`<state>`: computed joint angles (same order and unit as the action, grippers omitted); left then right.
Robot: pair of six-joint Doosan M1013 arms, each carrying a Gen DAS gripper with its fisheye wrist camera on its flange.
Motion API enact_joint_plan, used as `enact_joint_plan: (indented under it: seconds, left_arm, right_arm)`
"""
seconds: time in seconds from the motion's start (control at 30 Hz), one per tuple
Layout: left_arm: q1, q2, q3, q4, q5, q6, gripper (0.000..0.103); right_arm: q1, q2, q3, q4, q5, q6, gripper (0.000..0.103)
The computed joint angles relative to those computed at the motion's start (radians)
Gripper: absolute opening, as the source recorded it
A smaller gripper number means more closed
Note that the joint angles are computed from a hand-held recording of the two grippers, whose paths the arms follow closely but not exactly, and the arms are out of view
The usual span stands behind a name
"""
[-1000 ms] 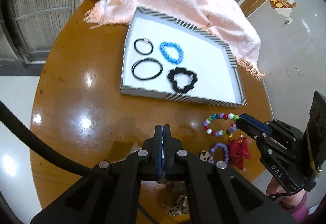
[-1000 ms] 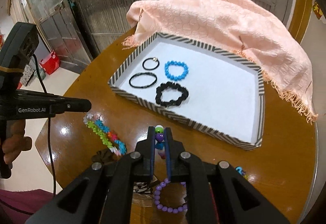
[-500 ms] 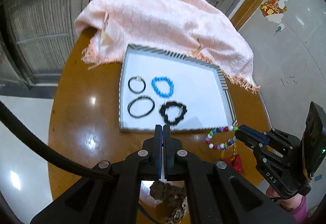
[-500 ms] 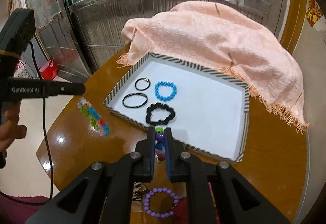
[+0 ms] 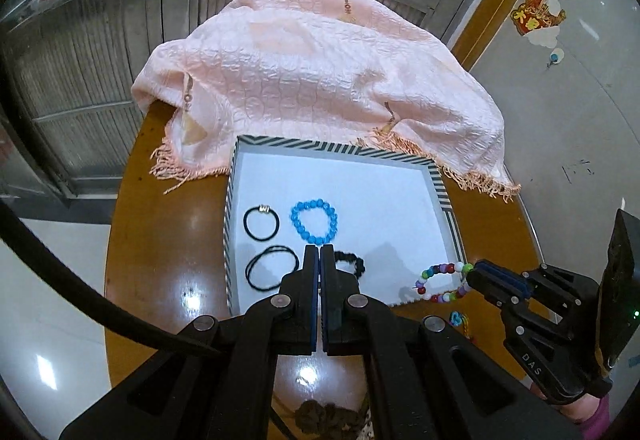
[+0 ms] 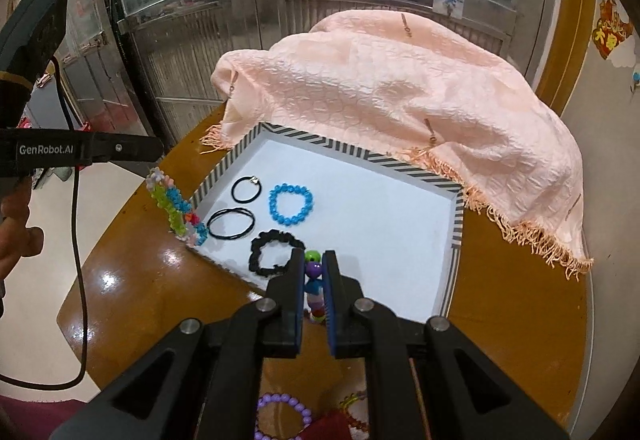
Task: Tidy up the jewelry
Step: 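Carry both bracelets with both tools over the striped tray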
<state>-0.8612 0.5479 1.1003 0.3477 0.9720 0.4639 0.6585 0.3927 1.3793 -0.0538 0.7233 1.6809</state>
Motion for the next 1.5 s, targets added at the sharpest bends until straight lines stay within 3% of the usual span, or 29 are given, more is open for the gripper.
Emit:
enact_joint_plan:
  seconds: [0.9, 1.5]
  left_arm:
    - [0.052, 0.099, -0.136, -0.022, 0.102, 0.048, 0.002]
    - [0.118, 0.226, -0.316, -0.092, 0.155, 0.075, 0.002]
  right_arm:
    - [-0.039, 0.096, -0.116, 0.043, 0.068, -0.055, 0.008]
    - [-0.063, 0.275, -0.354, 0.183, 0.177, -0.124, 0.008]
